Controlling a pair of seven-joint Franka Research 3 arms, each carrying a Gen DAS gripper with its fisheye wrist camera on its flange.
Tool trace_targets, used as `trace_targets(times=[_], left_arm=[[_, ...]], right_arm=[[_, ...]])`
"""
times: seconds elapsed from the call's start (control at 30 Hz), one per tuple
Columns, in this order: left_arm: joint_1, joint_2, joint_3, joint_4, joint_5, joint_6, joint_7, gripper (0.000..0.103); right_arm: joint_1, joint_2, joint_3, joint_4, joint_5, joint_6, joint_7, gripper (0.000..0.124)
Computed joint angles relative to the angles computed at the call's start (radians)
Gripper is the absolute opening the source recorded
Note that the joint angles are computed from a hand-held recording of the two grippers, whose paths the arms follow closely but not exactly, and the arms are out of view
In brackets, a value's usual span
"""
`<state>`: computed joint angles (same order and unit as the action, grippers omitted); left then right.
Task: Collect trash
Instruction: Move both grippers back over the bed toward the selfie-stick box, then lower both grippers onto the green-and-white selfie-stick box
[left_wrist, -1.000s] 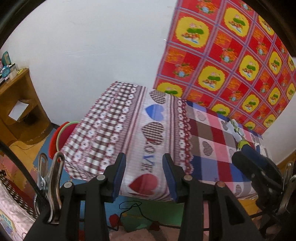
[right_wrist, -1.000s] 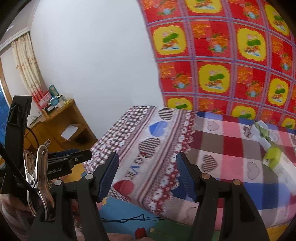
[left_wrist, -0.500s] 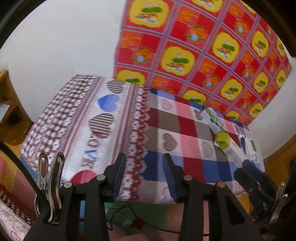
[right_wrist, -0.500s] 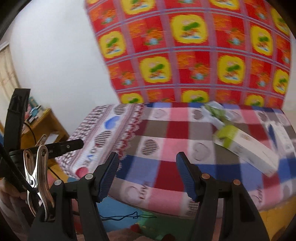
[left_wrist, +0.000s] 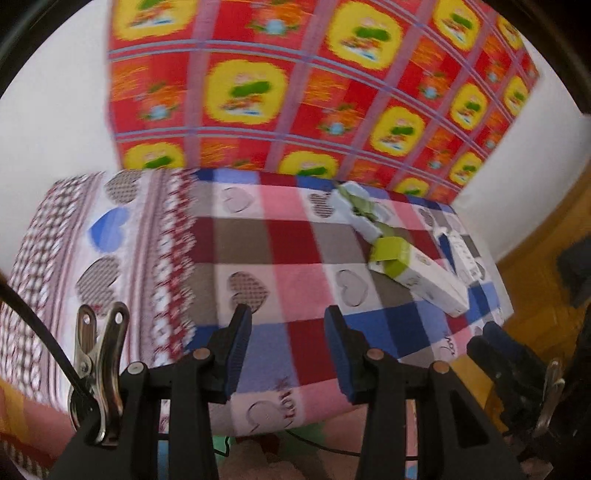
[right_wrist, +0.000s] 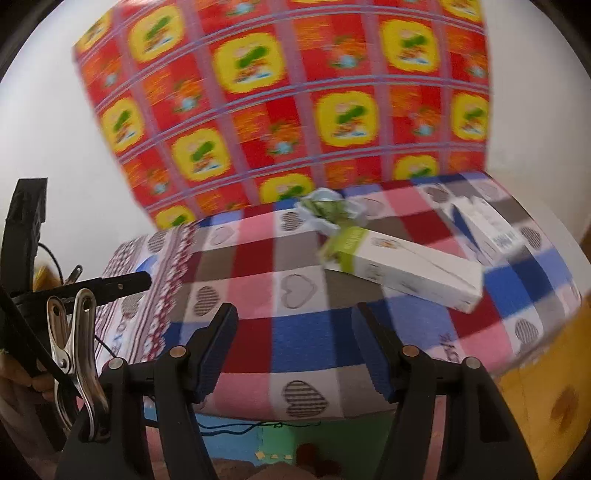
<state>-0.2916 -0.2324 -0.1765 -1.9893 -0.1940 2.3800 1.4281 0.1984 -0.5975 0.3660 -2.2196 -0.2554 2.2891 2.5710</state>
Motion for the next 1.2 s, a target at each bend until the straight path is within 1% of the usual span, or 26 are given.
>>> trace_targets(times=[0.07,0.13,0.2,0.33,0.43,0.57,0.77,0.93,1.07,1.13,1.2], left_arm=[[-0.004,0.035,-0.01,0.035,0.014,-0.007,0.01,0.043],[-0.015,0.074,-0.012,0.079,-0.019,-0.029,0.047,0.043],[-0.017,0.105,-0.023,0.115,-0.023,-0.037,0.064,0.043],[-0.024,0.181,-0.054,0.195,-0.015,-0.051,0.089,0.043],[-0.029,0.245,-0.077,0.263,0.011,-0.074,0.064,0.043],[-0.039,0.339,-0.101,0.367,0.059,-0.104,0.01,0.043],[-0.072,0.512,-0.123,0.571,0.125,-0.173,-0.057,0.043],[-0.112,0.673,-0.128,0.778,0.175,-0.271,-0.085,0.051],[-0.15,0.796,-0.123,0.946,0.205,-0.364,-0.083,0.054],[-0.166,0.851,-0.12,1.026,0.211,-0.41,-0.071,0.061],[-0.172,0.889,-0.121,1.076,0.198,-0.432,-0.066,0.064]], right_arm=[[-0.007,-0.031,-0.004,-0.023,0.011,-0.021,0.032,0.065],[-0.017,-0.059,-0.007,-0.042,0.013,-0.038,0.049,0.066],[-0.034,-0.086,-0.012,-0.06,0.012,-0.061,0.064,0.066],[-0.055,-0.13,-0.043,-0.104,0.03,-0.069,0.064,0.066],[-0.077,-0.142,-0.072,-0.127,0.042,-0.061,0.041,0.066],[-0.104,-0.152,-0.127,-0.162,0.079,-0.038,-0.007,0.066],[-0.134,-0.137,-0.203,-0.205,0.166,-0.011,-0.1,0.066],[-0.157,-0.112,-0.237,-0.222,0.22,0.008,-0.177,0.066],[-0.171,-0.091,-0.257,-0.229,0.259,0.016,-0.222,0.066],[-0.176,-0.081,-0.263,-0.229,0.273,0.018,-0.242,0.066],[-0.179,-0.073,-0.267,-0.229,0.285,0.017,-0.262,0.066]])
